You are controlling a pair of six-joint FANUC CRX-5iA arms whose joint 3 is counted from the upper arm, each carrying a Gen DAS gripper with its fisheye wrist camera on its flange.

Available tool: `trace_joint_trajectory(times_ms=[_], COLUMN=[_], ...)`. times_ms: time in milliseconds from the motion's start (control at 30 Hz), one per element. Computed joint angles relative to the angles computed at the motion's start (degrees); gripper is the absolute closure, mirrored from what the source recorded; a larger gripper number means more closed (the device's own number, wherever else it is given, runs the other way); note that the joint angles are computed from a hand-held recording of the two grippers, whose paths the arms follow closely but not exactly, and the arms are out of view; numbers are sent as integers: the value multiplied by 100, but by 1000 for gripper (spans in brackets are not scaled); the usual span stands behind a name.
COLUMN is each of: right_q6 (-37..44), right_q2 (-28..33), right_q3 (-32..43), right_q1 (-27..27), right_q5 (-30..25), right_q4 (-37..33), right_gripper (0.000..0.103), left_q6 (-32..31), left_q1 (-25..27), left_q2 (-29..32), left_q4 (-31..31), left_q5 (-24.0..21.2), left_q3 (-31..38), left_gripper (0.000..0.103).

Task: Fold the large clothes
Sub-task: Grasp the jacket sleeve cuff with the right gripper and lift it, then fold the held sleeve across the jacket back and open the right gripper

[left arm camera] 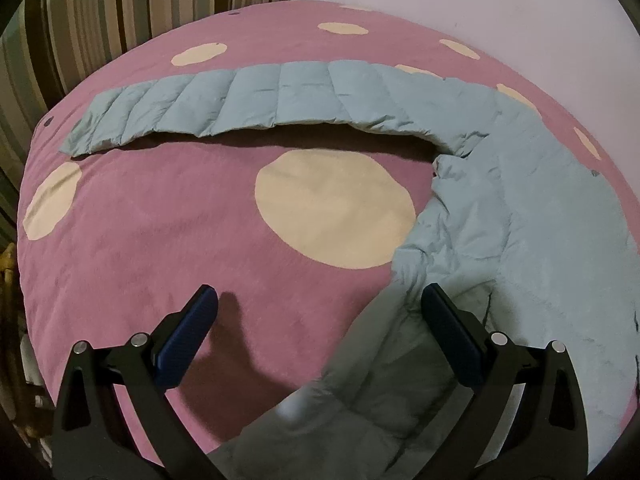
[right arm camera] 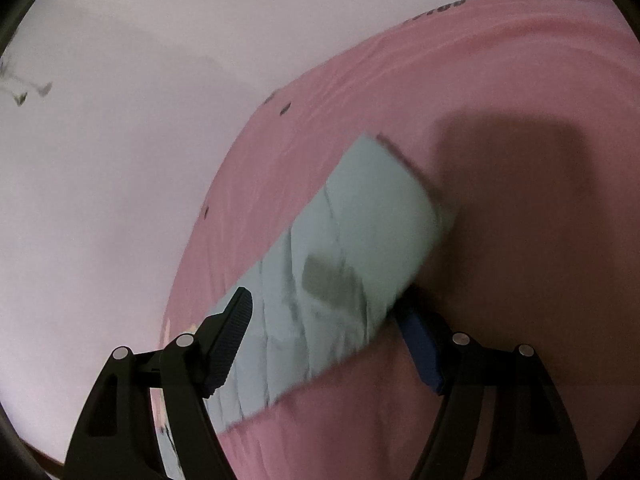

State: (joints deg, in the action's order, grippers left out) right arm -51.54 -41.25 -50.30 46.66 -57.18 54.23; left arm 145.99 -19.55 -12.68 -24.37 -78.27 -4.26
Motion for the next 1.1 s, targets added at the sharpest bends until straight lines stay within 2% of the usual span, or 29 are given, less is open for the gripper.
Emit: trace_joint_trajectory(times_ms=[100, 133, 167, 200, 233, 267, 367, 533, 633, 767, 967, 1100], right_q6=[-87, 80, 238, 364, 433, 486, 670, 1284, 1826, 2670, 3778, 4702], right_q2=[194, 293, 388, 459, 534, 524, 647, 1182, 1660, 2589, 4040, 4947], right_q3=[32, 125, 226, 338, 388, 375, 538, 1110, 1604, 2603, 4208, 5371], right_q1=[-105, -105, -89, 1, -21, -84, -80, -10, -123, -31, 75, 236], right_q5=[42, -57, -180, -337, -309, -181, -198, -175, 122, 548, 1316, 1498], right_q4=[121, 73, -5, -100, -139, -169, -241, 106, 225, 260, -164, -667], right_gripper=[31, 36, 52, 59, 74, 83, 91, 92, 92, 92, 92, 92], left_q6=[4, 0, -8, -13, -29, -15, 21, 129, 65, 122, 156, 180], left_q1=[-26, -21, -12, -6, 15, -6, -26, -68, 82, -34, -60, -84], left_q2=[51, 63, 72, 80, 79, 75, 55, -19, -70, -42, -66, -85], left_q4=[-43, -41, -37, -30, -18, -25, -80, -235, -55, -203, -226, -256], left_q5=[-43, -47, -47, -43, -30, -44, -58, -72, 57, 31, 56, 82], left_q3=[21, 23, 18, 13, 3, 3, 11, -25, -168, -151, -193, -218], left_gripper=[2, 2, 2, 2, 2, 2, 2, 2, 2, 2, 2, 2])
